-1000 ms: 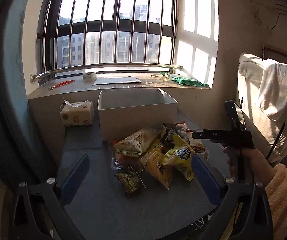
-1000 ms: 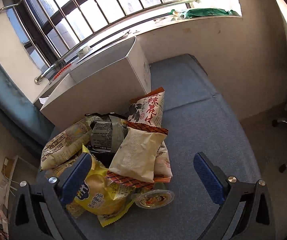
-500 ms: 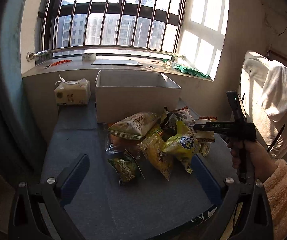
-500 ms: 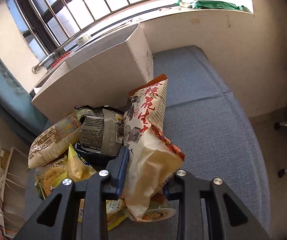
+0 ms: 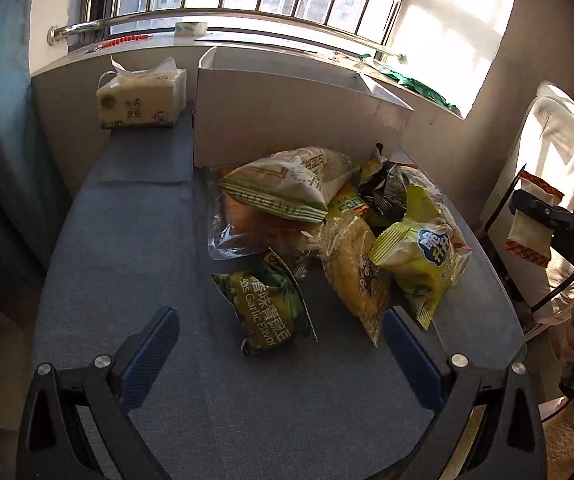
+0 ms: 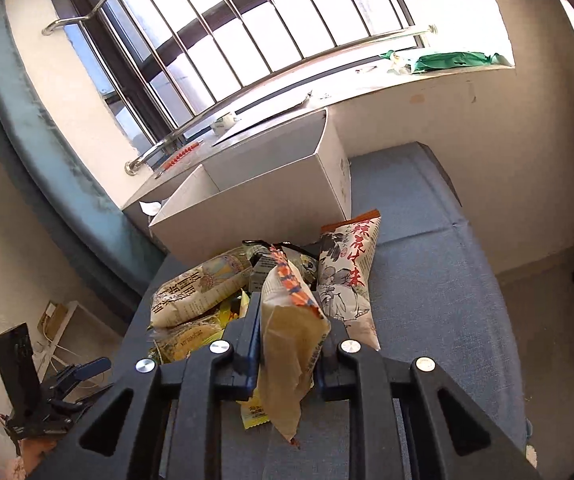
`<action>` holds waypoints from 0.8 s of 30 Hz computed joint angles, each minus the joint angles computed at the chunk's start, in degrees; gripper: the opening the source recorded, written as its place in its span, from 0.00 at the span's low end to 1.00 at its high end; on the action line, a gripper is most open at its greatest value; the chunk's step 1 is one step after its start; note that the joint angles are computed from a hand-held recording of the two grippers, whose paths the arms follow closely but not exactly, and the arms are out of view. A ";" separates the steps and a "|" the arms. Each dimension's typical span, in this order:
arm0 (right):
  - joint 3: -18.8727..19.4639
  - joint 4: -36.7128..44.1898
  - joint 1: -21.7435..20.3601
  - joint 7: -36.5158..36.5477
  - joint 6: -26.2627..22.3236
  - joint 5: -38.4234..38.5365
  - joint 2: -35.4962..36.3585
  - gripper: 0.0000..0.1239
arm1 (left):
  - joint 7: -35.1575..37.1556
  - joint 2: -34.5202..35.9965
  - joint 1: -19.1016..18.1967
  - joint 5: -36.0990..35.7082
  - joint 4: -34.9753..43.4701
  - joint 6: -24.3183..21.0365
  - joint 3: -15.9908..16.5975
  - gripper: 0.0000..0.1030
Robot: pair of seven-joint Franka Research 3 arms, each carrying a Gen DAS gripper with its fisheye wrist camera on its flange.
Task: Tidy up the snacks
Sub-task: 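Carry the tan bag into the box with the right gripper while the left places a garlic snack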
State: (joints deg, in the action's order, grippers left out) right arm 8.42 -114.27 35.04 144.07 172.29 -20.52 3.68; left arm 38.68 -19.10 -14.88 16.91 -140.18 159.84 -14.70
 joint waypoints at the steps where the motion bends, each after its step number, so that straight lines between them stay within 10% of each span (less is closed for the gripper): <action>1: -0.08 -0.47 0.48 1.39 0.33 -1.58 -0.66 0.17 | -0.47 1.32 0.42 -0.21 0.81 -0.91 0.09 1.00; 6: 1.64 -2.86 0.12 7.10 1.63 -7.29 -3.23 0.17 | -0.18 7.48 1.24 0.65 5.51 -6.19 0.24 0.97; 9: 3.19 -4.16 -0.61 6.05 2.44 -4.66 -3.71 0.17 | -0.51 8.91 1.53 3.19 6.80 -7.44 -0.13 0.79; 11: 3.90 -5.30 -0.77 3.11 4.17 -0.32 -3.75 0.17 | -0.68 8.94 1.48 4.94 7.06 -7.60 -0.27 0.40; 20: 4.45 -5.15 0.58 -1.45 5.49 6.54 -1.72 0.17 | 0.64 0.57 1.28 5.17 -1.07 1.23 -0.23 0.38; 24: 7.31 -2.74 -0.18 -14.76 6.76 20.76 0.84 0.17 | -0.26 -2.96 2.95 6.54 -1.01 5.33 -0.67 0.38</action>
